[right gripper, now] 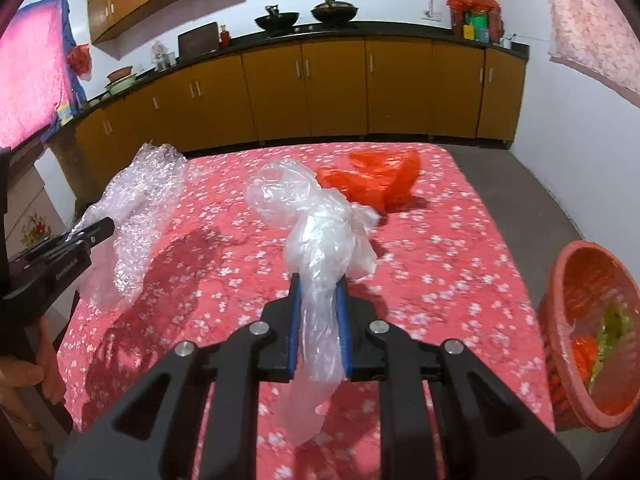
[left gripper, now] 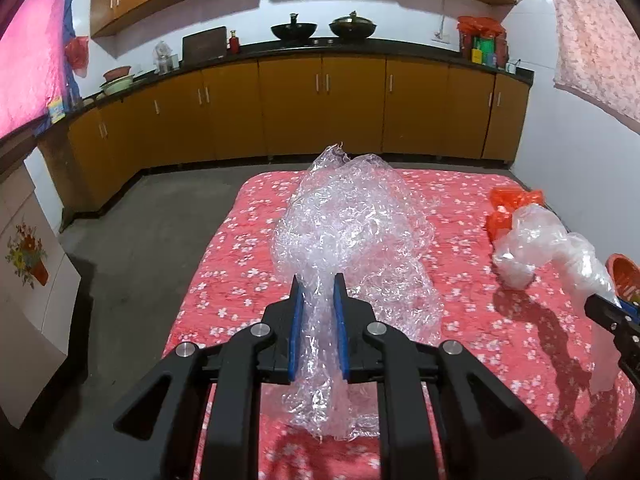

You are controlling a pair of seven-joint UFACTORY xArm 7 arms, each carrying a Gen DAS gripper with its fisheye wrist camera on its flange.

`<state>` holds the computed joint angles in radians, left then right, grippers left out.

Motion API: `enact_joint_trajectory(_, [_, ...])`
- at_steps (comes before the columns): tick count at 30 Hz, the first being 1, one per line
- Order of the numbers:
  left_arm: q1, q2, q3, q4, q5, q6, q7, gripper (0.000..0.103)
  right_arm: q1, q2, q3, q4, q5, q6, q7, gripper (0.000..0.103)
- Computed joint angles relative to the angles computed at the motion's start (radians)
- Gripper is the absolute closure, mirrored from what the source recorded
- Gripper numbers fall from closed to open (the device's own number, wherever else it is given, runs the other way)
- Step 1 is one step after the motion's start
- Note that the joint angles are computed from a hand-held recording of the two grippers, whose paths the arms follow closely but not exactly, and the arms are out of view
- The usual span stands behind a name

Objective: Collect trash

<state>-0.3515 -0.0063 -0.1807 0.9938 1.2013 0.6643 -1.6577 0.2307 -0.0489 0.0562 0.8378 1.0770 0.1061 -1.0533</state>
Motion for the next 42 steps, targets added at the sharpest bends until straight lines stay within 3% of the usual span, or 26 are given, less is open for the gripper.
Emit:
enact_joint_trajectory(13, [-0.070, 0.058, -0.017, 0.083, 0.006, 0.028, 0.018, 0.088, 0.014, -0.123, -0.105, -0.104, 0.028, -0.014, -0.035, 0.086])
enact_joint_trajectory(27, [-0.163, 0.158, 0.007, 0.206, -0.010, 0.036, 0.066, 0.088, 0.016, -0.157, -0.216, -0.129, 0.030, -0.024, -0.049, 0.086])
enact_joint_trajectory(42, [-0.274, 0.288, 0.052, 0.369, -0.037, 0.034, 0.131, 0.088, -0.062, -0.136, -0.249, -0.109, 0.091, -0.015, -0.110, 0.086])
